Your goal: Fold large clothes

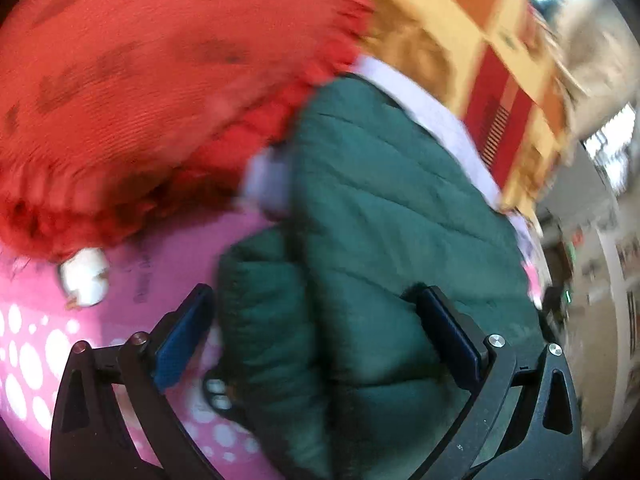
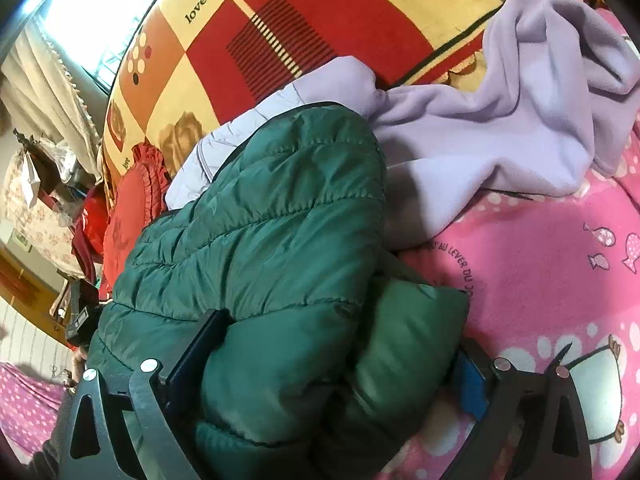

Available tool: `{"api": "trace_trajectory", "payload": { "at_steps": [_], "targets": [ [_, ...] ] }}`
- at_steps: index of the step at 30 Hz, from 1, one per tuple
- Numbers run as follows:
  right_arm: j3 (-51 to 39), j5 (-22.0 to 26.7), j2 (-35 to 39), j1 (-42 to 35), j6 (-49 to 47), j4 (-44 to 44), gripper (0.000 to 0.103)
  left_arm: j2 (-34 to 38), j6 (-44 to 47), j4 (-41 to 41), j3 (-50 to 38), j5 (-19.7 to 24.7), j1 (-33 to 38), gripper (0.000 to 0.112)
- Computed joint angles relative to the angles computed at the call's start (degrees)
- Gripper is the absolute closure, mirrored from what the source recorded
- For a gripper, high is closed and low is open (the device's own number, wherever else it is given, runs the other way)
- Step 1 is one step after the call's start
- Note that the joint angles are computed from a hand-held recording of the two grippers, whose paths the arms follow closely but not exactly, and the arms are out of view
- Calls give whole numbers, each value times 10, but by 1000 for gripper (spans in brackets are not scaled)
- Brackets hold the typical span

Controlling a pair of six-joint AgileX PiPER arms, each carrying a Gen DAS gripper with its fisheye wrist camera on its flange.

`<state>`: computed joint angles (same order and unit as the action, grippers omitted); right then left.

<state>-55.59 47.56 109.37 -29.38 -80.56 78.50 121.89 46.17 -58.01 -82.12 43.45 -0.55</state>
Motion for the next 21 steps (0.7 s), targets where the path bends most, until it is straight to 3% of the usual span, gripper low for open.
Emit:
{"api": "trace_trajectory", "payload": {
  "at_steps": [5, 9, 16, 18, 21],
  "targets": [
    [-8, 56, 17, -26, -11, 7, 4, -19, 66, -30, 22, -10, -12, 14],
    [-8, 20, 11, -6, 7, -2, 1, -9, 64, -29, 17, -10, -10, 17],
    [0, -22, -7, 15, 15, -6, 2, -21, 80, -24, 45, -58, -23, 22],
    [7, -28, -15, 20, -4, 8, 24, -29, 99, -37, 56, -72, -28, 37],
    [31, -49, -45, 32, -61, 43, 42, -47, 117, -42, 75, -107, -43, 61]
  ]
}}
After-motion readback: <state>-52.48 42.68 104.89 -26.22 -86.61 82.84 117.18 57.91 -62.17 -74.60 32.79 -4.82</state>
